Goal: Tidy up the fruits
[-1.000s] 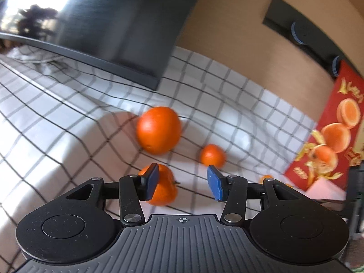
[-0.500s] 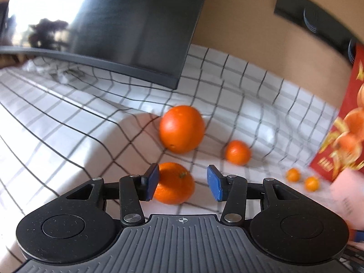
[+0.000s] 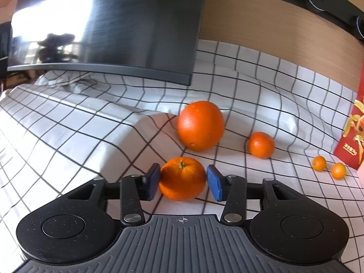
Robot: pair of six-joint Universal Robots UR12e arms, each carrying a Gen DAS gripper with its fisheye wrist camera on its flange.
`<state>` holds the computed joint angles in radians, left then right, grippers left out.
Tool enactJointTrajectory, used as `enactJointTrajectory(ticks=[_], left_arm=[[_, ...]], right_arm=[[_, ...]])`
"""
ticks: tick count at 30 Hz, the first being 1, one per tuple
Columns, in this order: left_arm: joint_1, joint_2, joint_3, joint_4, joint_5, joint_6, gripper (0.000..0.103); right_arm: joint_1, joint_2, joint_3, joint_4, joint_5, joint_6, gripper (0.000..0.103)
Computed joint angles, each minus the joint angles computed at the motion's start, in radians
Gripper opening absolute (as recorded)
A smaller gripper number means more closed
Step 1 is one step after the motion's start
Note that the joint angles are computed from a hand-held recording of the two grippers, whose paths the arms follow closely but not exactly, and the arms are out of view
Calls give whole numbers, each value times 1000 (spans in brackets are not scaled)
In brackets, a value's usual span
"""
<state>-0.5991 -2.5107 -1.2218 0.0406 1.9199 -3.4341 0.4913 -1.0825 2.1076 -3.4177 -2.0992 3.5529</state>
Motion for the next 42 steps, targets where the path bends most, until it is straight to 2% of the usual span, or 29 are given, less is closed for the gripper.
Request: enactJointTrajectory(ticks=[4, 6, 7, 8, 9, 12, 14, 15, 20, 26, 29, 31, 33, 35, 38, 40, 42], left_arm=[[3, 3, -6, 6, -15, -11, 49], [6, 5, -14, 29, -33, -11, 45], [9, 7, -24, 63, -57, -16, 20], [11, 9, -36, 111, -79, -17, 11], [12, 11, -50, 162, -100, -19, 12], [9, 16, -81, 290, -161, 8, 12], [8, 21, -94, 321, -202, 15, 12], [10, 25, -101, 327, -223, 4, 12], [37, 52, -120, 280, -267, -83, 15], [52, 62, -141, 240, -226, -104, 19], [55, 52, -127, 218, -244, -97, 19], [50, 43, -98, 191, -250, -42, 19], [39, 36, -61, 136, -247, 51, 19], [30, 27, -23, 81, -275, 158, 20], [14, 12, 1, 75, -286, 292, 22], [3, 4, 11, 61, -276, 346, 22], [-11, -10, 26, 48, -228, 398, 22]], right_arm=[[-16, -4, 32, -32, 12, 41, 46], [-21, -2, 40, -34, 5, 61, 47], [-26, -3, 44, -31, 9, 75, 47], [-27, -2, 49, -39, 14, 85, 48], [-28, 0, 56, -56, 17, 91, 48], [-26, -1, 69, -83, 7, 108, 59], [-28, 1, 73, -96, 4, 122, 70], [-32, 0, 74, -92, 10, 134, 71], [-47, -5, 87, -96, 40, 203, 81], [-37, -3, 71, -51, 21, 188, 84], [-34, -4, 65, -31, 14, 180, 84], [-42, -6, 71, -47, 42, 165, 85], [-56, -7, 75, -68, 79, 123, 85], [-63, -5, 71, -72, 68, 90, 85], [-81, 5, 80, -154, 76, 51, 85], [-93, 11, 88, -204, 81, 58, 85], [-105, 15, 97, -242, 86, 86, 85]])
